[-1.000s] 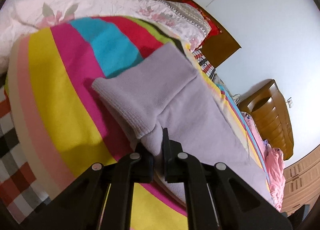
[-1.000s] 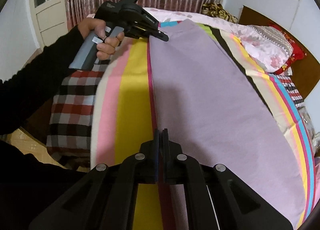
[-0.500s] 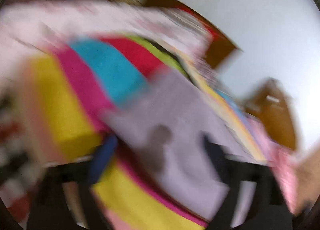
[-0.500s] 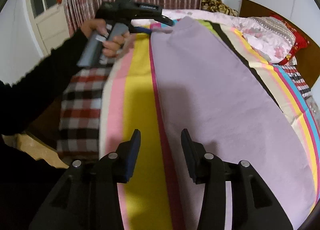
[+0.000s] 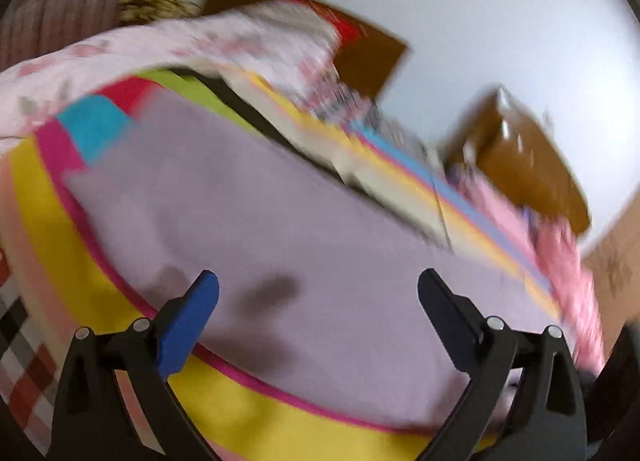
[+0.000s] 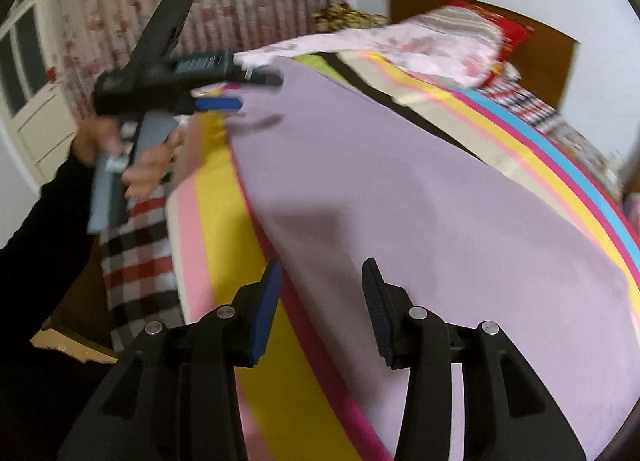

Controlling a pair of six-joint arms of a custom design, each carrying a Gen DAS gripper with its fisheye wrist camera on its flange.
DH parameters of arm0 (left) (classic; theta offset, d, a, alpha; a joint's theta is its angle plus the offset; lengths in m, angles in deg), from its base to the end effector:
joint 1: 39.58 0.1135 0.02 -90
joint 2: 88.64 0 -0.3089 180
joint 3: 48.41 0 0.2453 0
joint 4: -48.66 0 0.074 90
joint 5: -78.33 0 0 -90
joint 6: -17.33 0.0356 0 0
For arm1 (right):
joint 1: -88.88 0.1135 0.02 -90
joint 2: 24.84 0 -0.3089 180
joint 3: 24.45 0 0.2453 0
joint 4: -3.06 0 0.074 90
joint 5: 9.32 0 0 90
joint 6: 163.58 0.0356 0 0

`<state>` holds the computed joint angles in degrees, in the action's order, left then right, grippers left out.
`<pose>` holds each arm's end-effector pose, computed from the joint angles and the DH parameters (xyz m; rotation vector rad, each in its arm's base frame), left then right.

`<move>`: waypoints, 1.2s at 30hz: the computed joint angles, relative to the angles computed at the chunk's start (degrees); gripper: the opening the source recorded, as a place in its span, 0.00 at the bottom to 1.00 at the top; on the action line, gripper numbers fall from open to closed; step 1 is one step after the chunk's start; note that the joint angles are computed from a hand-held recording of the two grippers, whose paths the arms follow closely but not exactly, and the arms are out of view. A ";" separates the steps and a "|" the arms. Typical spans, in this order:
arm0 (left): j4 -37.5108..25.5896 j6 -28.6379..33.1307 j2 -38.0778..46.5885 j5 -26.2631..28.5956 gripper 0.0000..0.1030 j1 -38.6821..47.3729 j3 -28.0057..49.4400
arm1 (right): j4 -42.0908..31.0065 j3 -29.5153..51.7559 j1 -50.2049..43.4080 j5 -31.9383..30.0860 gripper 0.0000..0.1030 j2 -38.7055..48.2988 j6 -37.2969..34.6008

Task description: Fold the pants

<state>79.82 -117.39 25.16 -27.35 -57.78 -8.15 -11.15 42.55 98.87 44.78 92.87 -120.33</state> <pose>0.2824 -0.0827 0.0879 -0.6596 2.1933 -0.2580 0.3534 0.0835 0.1040 -1.3337 2.0941 0.5876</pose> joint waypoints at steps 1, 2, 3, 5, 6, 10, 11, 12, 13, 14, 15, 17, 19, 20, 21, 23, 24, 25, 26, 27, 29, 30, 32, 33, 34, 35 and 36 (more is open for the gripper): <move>-1.92 -0.30 1.40 -0.34 0.97 -2.01 2.04 | -0.04 -0.15 -1.81 0.09 0.41 -0.06 -0.12; -5.32 -0.68 2.80 -0.87 0.97 -4.73 5.02 | 0.39 -0.33 -4.18 0.24 0.41 -0.01 0.19; -7.52 -0.68 3.75 -1.59 0.97 -6.30 6.84 | 0.62 -0.12 -5.73 0.29 0.41 0.32 0.57; -16.04 0.51 5.20 -6.36 0.97 -10.08 12.63 | 1.11 0.93 -8.81 0.60 0.41 1.56 2.40; -19.48 1.88 5.96 -6.34 0.97 -10.60 15.34 | 2.21 1.28 -10.20 1.07 0.41 2.30 4.24; -33.05 3.88 10.34 -9.82 0.98 -13.76 24.94 | 2.39 1.74 -12.04 2.53 0.41 4.99 3.95; -36.07 4.61 11.32 -11.63 0.99 -14.65 26.75 | 1.87 1.42 -11.72 3.78 0.43 5.65 2.15; -36.79 5.20 12.06 -14.36 0.99 -15.55 27.24 | 6.30 -1.40 -12.16 3.42 0.43 5.45 0.52; -37.64 3.99 12.07 -14.44 0.99 -15.67 27.57 | 7.49 -2.54 -12.60 3.27 0.44 5.14 -0.40; -37.19 3.26 11.22 -13.67 0.99 -15.16 26.32 | 6.69 -2.42 -13.01 2.74 0.44 4.96 -0.39; -39.27 1.87 10.68 -13.30 0.98 -14.99 26.89 | 4.42 -1.43 -14.02 1.74 0.45 5.04 -0.48; -41.44 0.67 9.90 -14.27 0.98 -16.34 28.05 | 3.37 -0.60 -15.81 1.13 0.53 5.06 0.57; -39.65 2.84 9.31 -14.52 0.98 -18.80 28.29 | 5.67 -0.84 -17.78 1.51 0.55 5.11 1.42; -40.66 4.14 10.12 -14.20 0.98 -19.82 29.99 | 5.42 -0.27 -18.73 1.39 0.57 5.70 1.04; -44.73 5.72 12.46 -13.46 0.98 -21.08 34.12 | 4.05 0.63 -19.89 1.15 0.58 6.45 0.11; -50.05 5.61 15.71 -18.26 0.99 -23.80 39.45 | 0.00 2.01 -22.45 -1.26 0.61 7.45 -3.56; -53.97 5.20 16.58 -17.87 0.98 -24.06 42.30 | -2.47 3.26 -23.84 -2.14 0.65 7.89 -5.52; -56.73 4.44 16.77 -17.64 0.98 -23.93 44.26 | -4.04 3.95 -24.41 -2.20 0.75 7.90 -6.29; -57.37 4.41 16.50 -16.57 0.98 -23.57 44.95 | -5.56 4.49 -25.55 -2.51 0.77 7.79 -7.35; -56.42 4.67 15.49 -14.70 0.98 -23.36 45.27 | -4.98 4.27 -27.29 -3.46 0.77 7.37 -7.52; -53.65 5.70 14.33 -13.94 0.98 -23.71 45.48 | -4.63 4.94 -30.70 -5.59 0.78 6.93 -6.36; -53.24 6.70 14.67 -13.56 0.98 -24.27 47.62 | -2.60 4.93 -32.65 -6.06 0.80 6.73 -4.35; -54.29 8.84 16.71 -12.23 0.98 -24.74 52.15 | 2.59 5.38 -35.38 -4.39 0.84 7.30 0.50; -56.21 10.83 19.39 -11.11 0.98 -25.04 56.90 | 3.01 7.36 -36.53 -2.01 0.84 8.54 3.23; -58.41 12.24 21.88 -10.41 0.98 -25.27 61.19 | 1.73 9.73 -37.60 0.03 0.84 10.06 4.80; -62.45 13.85 25.50 -9.71 0.98 -25.98 67.61 | 0.31 11.57 -38.34 1.58 0.84 11.32 5.56; -65.48 15.02 28.43 -9.07 0.98 -26.26 72.26 | -3.33 14.89 -39.74 2.88 0.85 13.43 5.56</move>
